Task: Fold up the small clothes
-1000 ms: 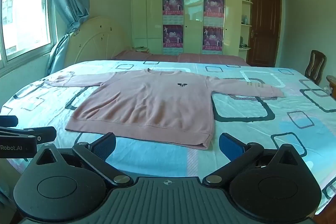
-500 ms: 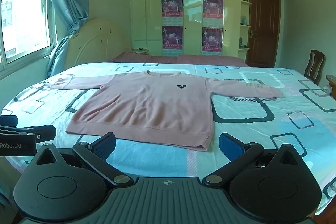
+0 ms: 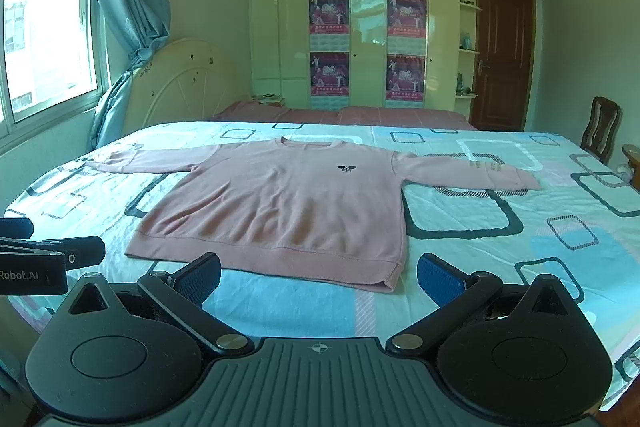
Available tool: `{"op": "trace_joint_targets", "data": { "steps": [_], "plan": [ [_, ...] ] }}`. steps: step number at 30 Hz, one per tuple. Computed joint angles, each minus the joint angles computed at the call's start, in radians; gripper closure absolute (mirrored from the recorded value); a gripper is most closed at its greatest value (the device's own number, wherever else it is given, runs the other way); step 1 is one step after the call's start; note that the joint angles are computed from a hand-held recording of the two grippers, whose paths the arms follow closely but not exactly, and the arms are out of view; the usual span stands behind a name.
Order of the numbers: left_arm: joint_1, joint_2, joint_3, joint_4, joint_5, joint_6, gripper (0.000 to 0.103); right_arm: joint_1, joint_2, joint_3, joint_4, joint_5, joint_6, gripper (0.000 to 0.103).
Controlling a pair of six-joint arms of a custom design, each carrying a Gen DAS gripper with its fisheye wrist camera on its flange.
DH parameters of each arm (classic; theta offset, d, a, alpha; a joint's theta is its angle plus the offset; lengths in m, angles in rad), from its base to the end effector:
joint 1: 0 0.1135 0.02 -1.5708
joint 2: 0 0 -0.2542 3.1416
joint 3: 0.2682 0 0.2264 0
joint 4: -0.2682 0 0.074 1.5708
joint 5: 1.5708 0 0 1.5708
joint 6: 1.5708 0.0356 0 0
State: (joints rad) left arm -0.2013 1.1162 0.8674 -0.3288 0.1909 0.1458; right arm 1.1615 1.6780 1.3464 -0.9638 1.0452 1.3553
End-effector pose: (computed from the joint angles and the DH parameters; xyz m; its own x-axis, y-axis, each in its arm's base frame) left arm 0.2201 -0.0518 0.2868 -0.4782 0.2432 -0.8439 0.4261 0.9045 0.0192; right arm 0.1469 0.2612 0.2635 -0.4401 0.2171 -0.8713 0.2957 0.9512 0.0876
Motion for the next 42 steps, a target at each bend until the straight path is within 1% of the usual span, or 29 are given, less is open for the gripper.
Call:
{"op": "trace_joint_targets", "data": {
  "steps": [15,24,30,42],
  "plan": [
    [0.003,-0.004,-0.008,0.009,0.004,0.008,0.000,0.002,-0.008,-0.007,0.002,0.006,-0.002,0.000],
    [0.002,-0.010,-0.012,0.008,0.003,0.007,0.000,0.012,0.001,0.010,-0.021,0.011,0.013,0.000],
    [0.004,-0.014,-0.015,0.006,0.004,0.007,0.000,0.005,-0.003,0.001,0.006,0.008,-0.015,0.000],
    [0.003,-0.012,-0.017,0.009,0.001,0.006,0.000,0.002,-0.001,-0.007,0.019,0.002,-0.018,0.000]
  ]
}}
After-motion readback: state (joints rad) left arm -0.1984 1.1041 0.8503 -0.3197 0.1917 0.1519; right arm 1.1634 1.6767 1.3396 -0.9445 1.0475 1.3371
